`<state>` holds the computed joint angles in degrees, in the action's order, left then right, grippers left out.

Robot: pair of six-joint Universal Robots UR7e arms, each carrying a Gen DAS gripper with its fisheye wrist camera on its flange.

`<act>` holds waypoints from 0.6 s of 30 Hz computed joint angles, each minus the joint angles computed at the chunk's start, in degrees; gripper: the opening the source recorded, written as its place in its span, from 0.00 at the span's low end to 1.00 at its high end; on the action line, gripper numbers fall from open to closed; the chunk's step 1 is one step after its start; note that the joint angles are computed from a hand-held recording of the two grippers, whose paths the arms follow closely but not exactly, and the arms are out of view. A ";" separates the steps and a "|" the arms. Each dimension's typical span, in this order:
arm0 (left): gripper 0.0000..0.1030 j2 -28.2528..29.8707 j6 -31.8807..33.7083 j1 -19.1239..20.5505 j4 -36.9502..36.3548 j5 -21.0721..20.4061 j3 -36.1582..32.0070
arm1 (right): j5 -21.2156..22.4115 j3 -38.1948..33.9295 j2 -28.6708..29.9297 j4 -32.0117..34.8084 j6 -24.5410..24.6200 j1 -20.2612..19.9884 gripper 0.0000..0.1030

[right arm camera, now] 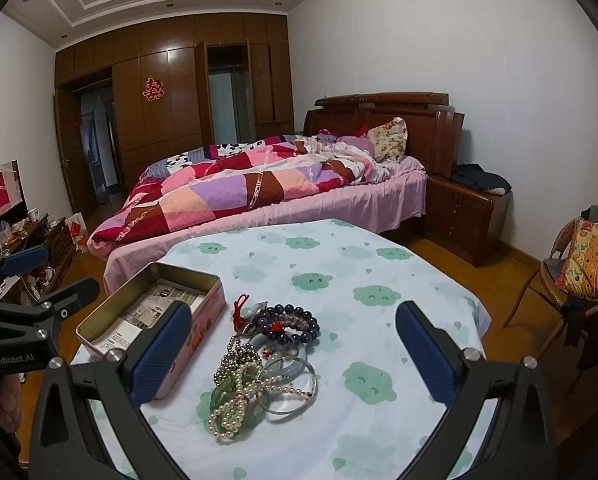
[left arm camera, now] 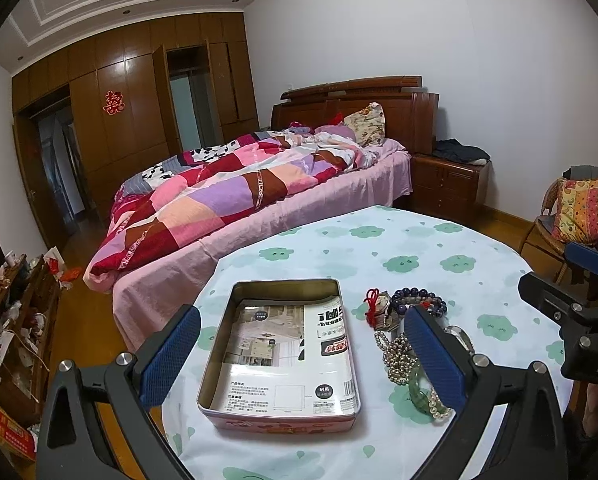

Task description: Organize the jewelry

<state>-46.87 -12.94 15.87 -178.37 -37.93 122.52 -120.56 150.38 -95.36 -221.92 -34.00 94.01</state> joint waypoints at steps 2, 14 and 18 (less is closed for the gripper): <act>0.99 -0.08 0.02 0.02 0.00 -0.06 0.01 | 0.00 0.05 -0.17 0.16 0.04 -0.01 1.00; 0.99 -0.13 0.00 0.05 0.01 -0.09 0.08 | 0.20 -0.02 0.22 -0.03 0.13 -0.30 1.00; 0.99 -0.20 0.09 0.08 -0.11 -0.11 0.18 | 0.19 -0.14 0.12 0.25 0.17 -0.26 1.00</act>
